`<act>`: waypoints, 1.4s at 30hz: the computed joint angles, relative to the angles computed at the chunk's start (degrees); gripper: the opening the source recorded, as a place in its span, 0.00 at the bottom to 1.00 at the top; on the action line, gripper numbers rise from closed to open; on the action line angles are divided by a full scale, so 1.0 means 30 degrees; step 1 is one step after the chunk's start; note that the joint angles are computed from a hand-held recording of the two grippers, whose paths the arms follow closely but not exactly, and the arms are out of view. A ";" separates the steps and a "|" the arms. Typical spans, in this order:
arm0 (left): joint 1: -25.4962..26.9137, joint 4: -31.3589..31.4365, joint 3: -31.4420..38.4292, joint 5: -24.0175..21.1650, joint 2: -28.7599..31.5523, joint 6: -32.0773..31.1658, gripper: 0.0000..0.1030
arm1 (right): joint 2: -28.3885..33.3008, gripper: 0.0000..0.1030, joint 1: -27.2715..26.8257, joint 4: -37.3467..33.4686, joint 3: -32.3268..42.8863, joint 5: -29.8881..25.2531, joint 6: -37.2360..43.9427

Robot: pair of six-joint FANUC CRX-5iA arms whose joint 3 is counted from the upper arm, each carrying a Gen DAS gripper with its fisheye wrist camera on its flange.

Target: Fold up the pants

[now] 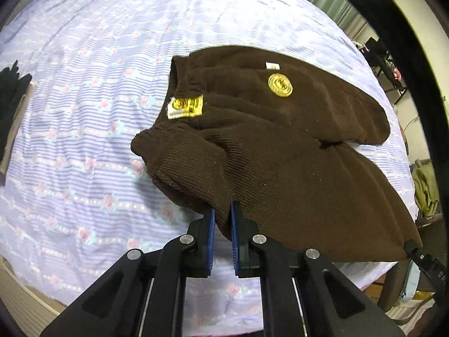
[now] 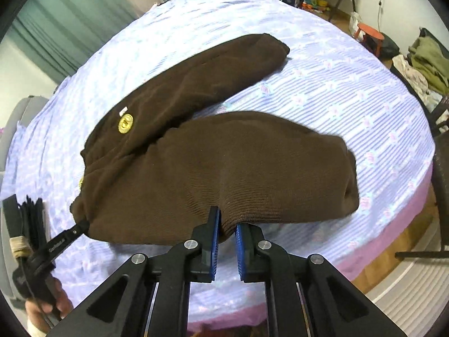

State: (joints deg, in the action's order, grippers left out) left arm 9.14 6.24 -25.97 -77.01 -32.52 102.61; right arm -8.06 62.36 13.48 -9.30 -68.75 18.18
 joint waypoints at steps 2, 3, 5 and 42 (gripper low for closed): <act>-0.0749 -0.0657 0.0734 -0.0456 0.0262 0.0634 0.11 | 0.0070 0.11 -0.0353 -0.0502 0.0698 -0.0326 0.0397; -0.1165 -0.0913 0.1076 -0.0574 0.0451 0.1097 0.11 | 0.0027 0.11 -0.0337 -0.0504 0.0890 -0.0447 0.0421; -0.1314 -0.0988 0.1700 -0.0921 0.0681 0.1521 0.11 | 0.0196 0.11 -0.0420 -0.0061 0.1550 -0.0715 0.0950; -0.1545 -0.4218 0.7604 0.4531 0.7157 -0.2357 0.50 | 1.0708 0.83 -0.5416 0.4881 1.1433 0.4170 1.0794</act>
